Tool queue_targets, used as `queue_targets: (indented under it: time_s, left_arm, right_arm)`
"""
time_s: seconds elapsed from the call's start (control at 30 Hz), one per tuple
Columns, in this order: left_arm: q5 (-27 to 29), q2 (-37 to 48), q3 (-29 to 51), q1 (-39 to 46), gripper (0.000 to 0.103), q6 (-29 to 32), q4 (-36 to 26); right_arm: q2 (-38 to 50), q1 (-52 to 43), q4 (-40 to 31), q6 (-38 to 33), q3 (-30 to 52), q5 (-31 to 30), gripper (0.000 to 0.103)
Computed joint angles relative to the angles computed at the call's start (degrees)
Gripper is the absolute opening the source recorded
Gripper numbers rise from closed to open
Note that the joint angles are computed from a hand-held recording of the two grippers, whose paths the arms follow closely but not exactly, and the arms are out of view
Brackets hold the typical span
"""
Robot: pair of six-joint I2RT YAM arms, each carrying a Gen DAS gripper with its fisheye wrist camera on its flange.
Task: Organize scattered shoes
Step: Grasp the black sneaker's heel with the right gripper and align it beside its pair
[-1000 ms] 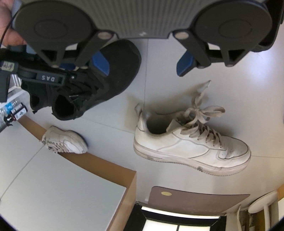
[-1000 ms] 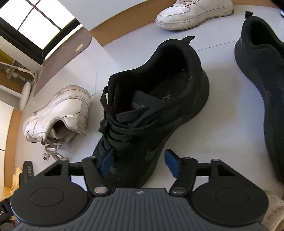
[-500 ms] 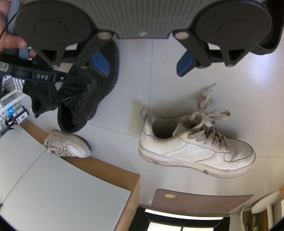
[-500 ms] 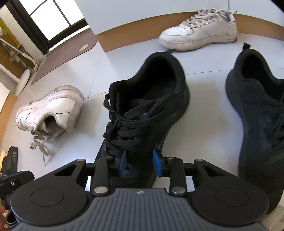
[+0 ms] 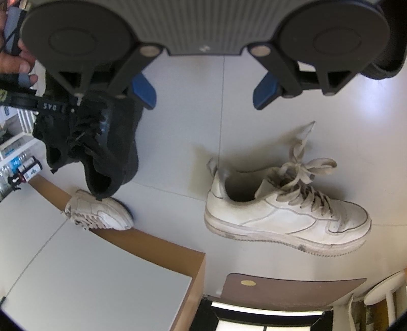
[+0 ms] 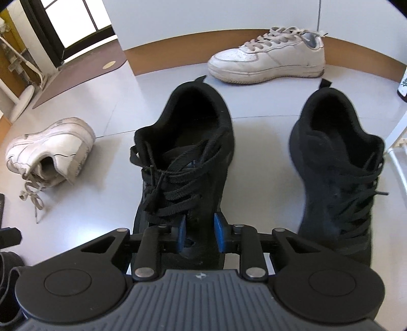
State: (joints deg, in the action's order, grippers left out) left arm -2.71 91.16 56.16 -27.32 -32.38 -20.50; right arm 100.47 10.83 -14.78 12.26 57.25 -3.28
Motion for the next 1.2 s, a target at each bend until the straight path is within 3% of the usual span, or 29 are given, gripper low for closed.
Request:
queue_targets:
  time_s: [0.6, 0.63, 0.7, 0.73, 0.77, 0.8, 1.03, 1.1, 1.17, 1.2]
  left_arm:
    - [0.2, 1.6, 0.6, -1.0, 0.085, -0.2, 0.3]
    - [0.2, 1.6, 0.6, -1.0, 0.085, -0.3, 0.3]
    - [0.3, 1.9, 0.8, -1.1, 0.085, -0.3, 0.4]
    - [0.3, 1.9, 0.9, -1.1, 0.085, -0.2, 0.3]
    - [0.2, 2.0, 1.0, -1.2, 0.085, -0.2, 0.3]
    - [0.3, 2.1, 1.2, -1.2, 0.085, -0.1, 0.3]
    - [0.6, 2.4, 1.3, -1.4, 0.085, 0.1, 0.1]
    - [0.6, 2.2, 1.1, -1.2, 0.085, 0.2, -0.1]
    - [0.7, 2.1, 1.1, -0.9, 0.085, 0.3, -0.2]
    - [0.6, 2.0, 1.0, -0.7, 0.085, 0.4, -0.3]
  right_arm:
    - [-2.9, -2.6, 0.1, -3.9, -1.9, 0.6, 0.017]
    - [-3.3, -2.4, -0.1, -3.5, -1.9, 0.9, 0.021]
    - [-4.6, -1.5, 0.7, -3.8, -2.5, 1.8, 0.052]
    - [-5.0, -1.1, 1.2, -4.2, -2.8, 2.0, 0.079]
    - [-5.4, -0.6, 1.8, -4.7, -3.1, 2.2, 0.097]
    - [-5.8, -0.1, 2.3, -5.2, -3.4, 2.4, 0.099]
    - [2.3, 0.9, 3.2, -4.7, 1.8, 2.4, 0.099]
    - [3.7, 1.0, 4.2, -4.6, 2.3, 1.4, 0.088]
    - [4.6, 2.5, 4.1, -5.8, 2.9, 5.0, 0.073]
    - [4.7, 2.6, 4.3, -5.9, 2.8, 5.3, 0.071]
